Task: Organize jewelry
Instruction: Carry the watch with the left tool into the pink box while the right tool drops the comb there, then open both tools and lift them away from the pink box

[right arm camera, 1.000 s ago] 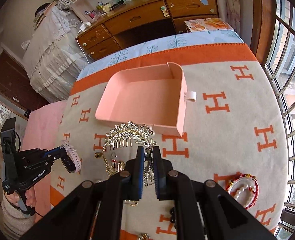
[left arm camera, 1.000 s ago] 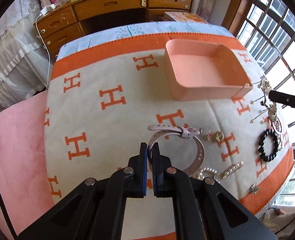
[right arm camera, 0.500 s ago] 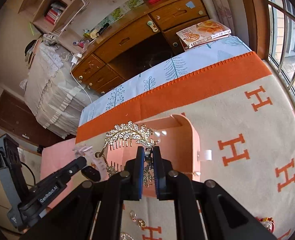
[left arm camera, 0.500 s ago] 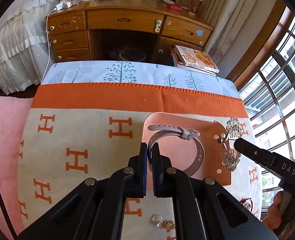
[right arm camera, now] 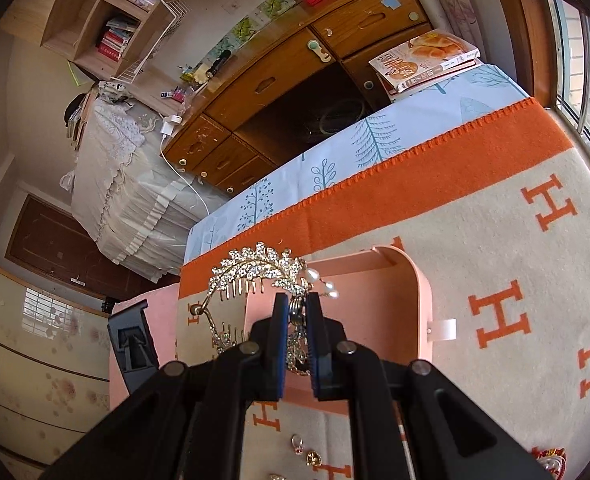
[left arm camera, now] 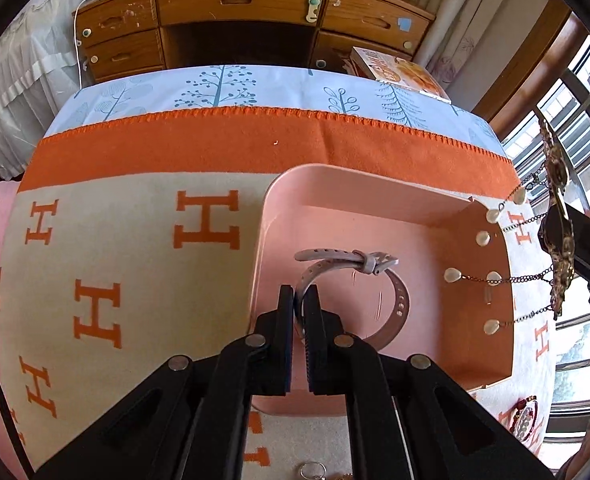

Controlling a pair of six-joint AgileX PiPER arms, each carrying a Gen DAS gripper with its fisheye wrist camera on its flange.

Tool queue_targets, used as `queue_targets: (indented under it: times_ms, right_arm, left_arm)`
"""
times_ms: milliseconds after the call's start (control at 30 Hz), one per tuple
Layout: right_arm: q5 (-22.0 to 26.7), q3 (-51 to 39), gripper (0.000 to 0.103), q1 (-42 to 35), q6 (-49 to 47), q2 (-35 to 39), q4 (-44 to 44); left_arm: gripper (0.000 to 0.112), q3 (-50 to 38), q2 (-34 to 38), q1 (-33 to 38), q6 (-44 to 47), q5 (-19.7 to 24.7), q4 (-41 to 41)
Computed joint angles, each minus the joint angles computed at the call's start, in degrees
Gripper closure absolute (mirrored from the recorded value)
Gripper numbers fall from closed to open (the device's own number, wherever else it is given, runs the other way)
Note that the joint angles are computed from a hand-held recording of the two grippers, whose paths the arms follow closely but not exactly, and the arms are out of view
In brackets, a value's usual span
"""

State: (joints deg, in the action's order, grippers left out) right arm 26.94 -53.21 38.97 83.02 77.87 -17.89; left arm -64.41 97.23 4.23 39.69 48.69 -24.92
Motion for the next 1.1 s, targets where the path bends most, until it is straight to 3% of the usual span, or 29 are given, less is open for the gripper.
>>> queue_targets:
  times_ms: [200,333,467,633,733,900,1100]
  right_arm:
    - [1.6,1.0,0.094,-1.6,-5.6,4.1,6.6]
    - [3.7,0.9,0.094,-2.2,-7.9,7.4,9.2]
    - [4.7,0.0,0.094,-1.5,-6.0,9.3,6.2]
    - [12.3,-5.4,0.090,1.4,0.0,12.6,-3.1]
    - [13.7,-7.0,0.090,0.9,-2.1,13.6,-2.0]
    - [13.3,-5.5,0.090,1.6,-1.5,11.4,-1.9]
    - [16.0,-4.8,0.090,6.8,1.2,7.7,-4.0]
  left_arm:
    - [0.108,1.7,-0.7,1.0,3.5,-1.2,-1.2]
    - [0.101,3.7,-2.6,1.5,6.2,-1.8,-2.9]
    - [0.094,6.7,-5.9,1.8,9.4,-3.6,-4.8]
    - [0.067,6.5,-7.8,3.9,11.9,-0.7,-7.8]
    - [0.066,6.1,-9.0,5.0,12.5,0.8,-8.3]
    - [0.061,7.3,-12.4,6.1,13.9,-0.6,-8.3]
    - [0.059,7.0,-14.2,8.7,15.0,2.6,-8.4]
